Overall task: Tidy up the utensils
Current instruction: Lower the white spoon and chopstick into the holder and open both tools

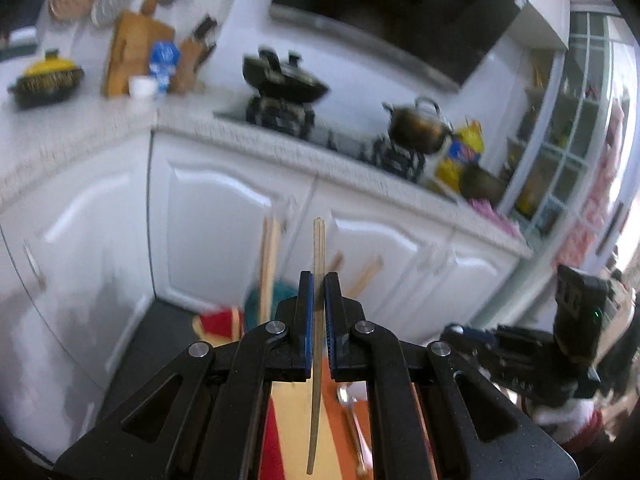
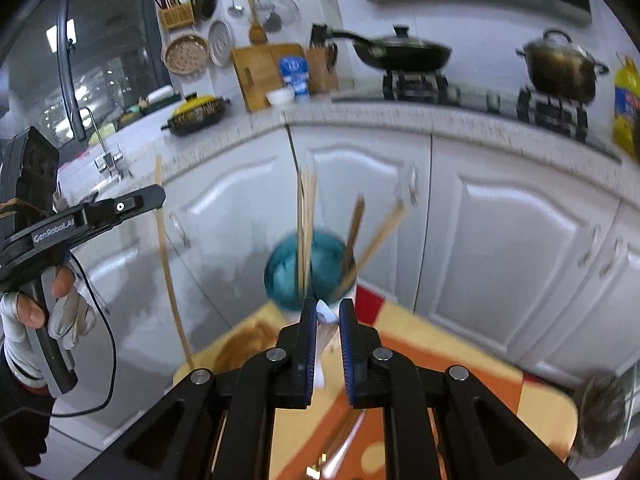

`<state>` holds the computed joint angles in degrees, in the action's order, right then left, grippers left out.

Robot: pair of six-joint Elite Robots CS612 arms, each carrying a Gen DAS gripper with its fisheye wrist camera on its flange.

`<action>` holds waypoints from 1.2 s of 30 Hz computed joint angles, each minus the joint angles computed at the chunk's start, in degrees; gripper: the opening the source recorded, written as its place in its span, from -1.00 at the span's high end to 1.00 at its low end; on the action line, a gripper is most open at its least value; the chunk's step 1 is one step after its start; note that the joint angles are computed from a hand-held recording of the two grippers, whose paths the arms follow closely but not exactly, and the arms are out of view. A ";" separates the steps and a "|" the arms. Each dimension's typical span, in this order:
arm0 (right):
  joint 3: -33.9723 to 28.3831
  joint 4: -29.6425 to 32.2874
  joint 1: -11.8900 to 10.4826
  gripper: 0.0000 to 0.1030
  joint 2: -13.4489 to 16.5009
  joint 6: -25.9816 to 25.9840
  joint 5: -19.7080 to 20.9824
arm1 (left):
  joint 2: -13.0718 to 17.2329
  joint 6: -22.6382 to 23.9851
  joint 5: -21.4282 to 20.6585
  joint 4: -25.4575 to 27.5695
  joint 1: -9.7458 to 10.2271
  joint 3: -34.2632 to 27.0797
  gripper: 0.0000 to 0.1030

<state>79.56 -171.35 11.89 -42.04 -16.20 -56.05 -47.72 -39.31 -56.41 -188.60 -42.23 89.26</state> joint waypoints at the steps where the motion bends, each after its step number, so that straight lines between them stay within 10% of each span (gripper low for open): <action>1: -1.25 0.08 0.26 0.80 0.37 0.32 -0.14 | 0.29 0.64 1.50 -0.27 0.16 -0.87 0.92; 13: -19.07 8.98 3.55 0.80 8.83 1.33 -5.19 | 7.03 4.76 9.23 3.37 3.40 -12.83 0.93; 26: -31.05 24.15 4.88 0.80 16.31 -0.27 -6.94 | 11.26 -1.05 5.34 12.35 5.31 -16.24 0.93; 36: -28.90 25.05 4.90 0.58 16.10 -1.40 -6.09 | 10.73 -3.96 0.78 14.97 5.11 -14.22 0.84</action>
